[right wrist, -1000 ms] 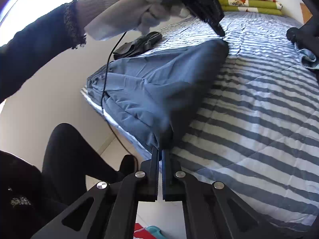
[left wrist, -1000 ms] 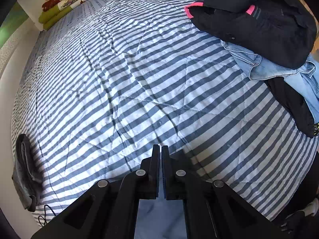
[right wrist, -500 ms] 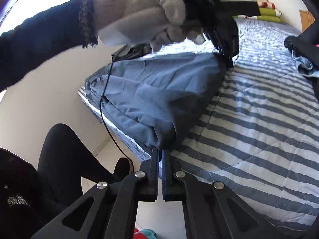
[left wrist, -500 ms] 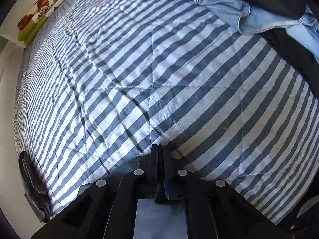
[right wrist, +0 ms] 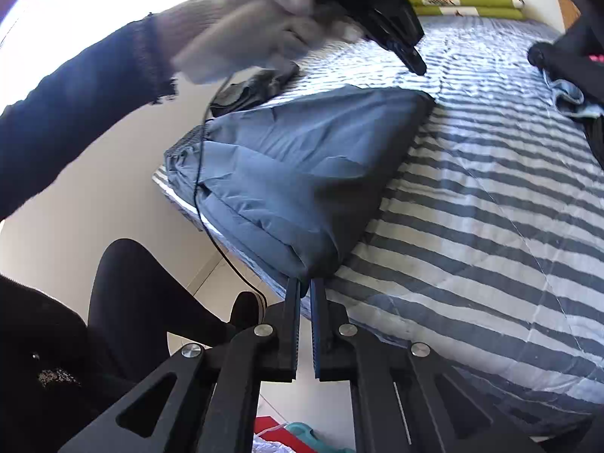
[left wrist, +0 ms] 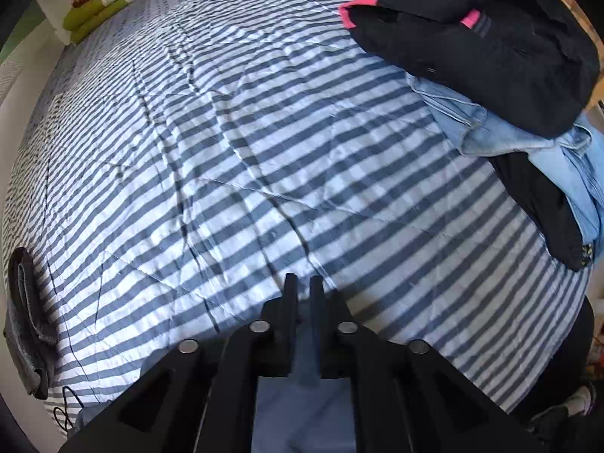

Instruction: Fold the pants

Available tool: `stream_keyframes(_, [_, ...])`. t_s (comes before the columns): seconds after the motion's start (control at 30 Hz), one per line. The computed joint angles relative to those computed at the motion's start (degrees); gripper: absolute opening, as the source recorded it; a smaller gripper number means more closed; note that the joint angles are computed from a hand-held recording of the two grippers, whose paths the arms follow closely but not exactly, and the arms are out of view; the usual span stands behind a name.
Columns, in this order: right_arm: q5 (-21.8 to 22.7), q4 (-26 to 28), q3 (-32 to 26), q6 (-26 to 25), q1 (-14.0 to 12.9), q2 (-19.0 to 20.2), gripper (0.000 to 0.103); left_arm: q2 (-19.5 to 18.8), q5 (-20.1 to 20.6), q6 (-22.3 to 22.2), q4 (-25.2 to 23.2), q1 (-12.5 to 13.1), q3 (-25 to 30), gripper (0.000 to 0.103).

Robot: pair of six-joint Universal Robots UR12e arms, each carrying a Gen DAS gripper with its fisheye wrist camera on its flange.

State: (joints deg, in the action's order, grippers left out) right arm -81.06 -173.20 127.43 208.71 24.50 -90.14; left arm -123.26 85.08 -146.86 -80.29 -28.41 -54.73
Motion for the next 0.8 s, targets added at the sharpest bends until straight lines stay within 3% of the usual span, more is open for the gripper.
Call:
stream_keyframes(0.07, [0.32,0.68,-0.27,0.51,-0.08,-0.13,0.007,1.36,1.19,3.14,1.61,-0.72,-2.24,0.042])
stream_keyframes(0.1, [0.50,1.15,-0.47,0.70,-0.10,-0.23,0.008,1.50,1.72,3.78,2.12,-0.88,-2.74,0.047])
stream_keyframes(0.2, [2.33,1.24,-0.57,2.66,-0.70,-0.51,0.027,1.04,4.48,4.45,2.63,-1.58,-3.92,0.047])
stream_keyframes(0.23, [2.55,1.15,-0.34,3.54,-0.95,-0.85,0.028,1.08,7.52,4.98,5.03,-2.16,-5.42,0.047])
stream_keyframes(0.27, [3.00,1.08,-0.11,4.38,-1.28,-1.16,0.028,1.17,8.73,6.13,7.09,-2.38,-7.05,0.043])
stream_keyframes(0.3, [3.11,0.79,0.18,5.10,-1.51,-1.47,0.028,1.46,7.54,5.93,7.35,-2.28,-7.23,0.021])
stream_keyframes(0.33, [3.13,0.54,0.40,5.59,-1.68,-1.67,0.028,1.34,6.49,5.42,5.21,-2.12,-6.48,0.011])
stream_keyframes(0.57, [3.17,3.65,-2.22,2.66,-1.03,0.20,0.028,3.13,6.35,4.90,7.22,-2.09,-8.89,0.006])
stream_keyframes(0.8, [8.85,-0.25,-0.80,8.45,-3.64,0.91,0.025,4.29,6.21,4.84,7.88,-1.96,-10.43,0.006])
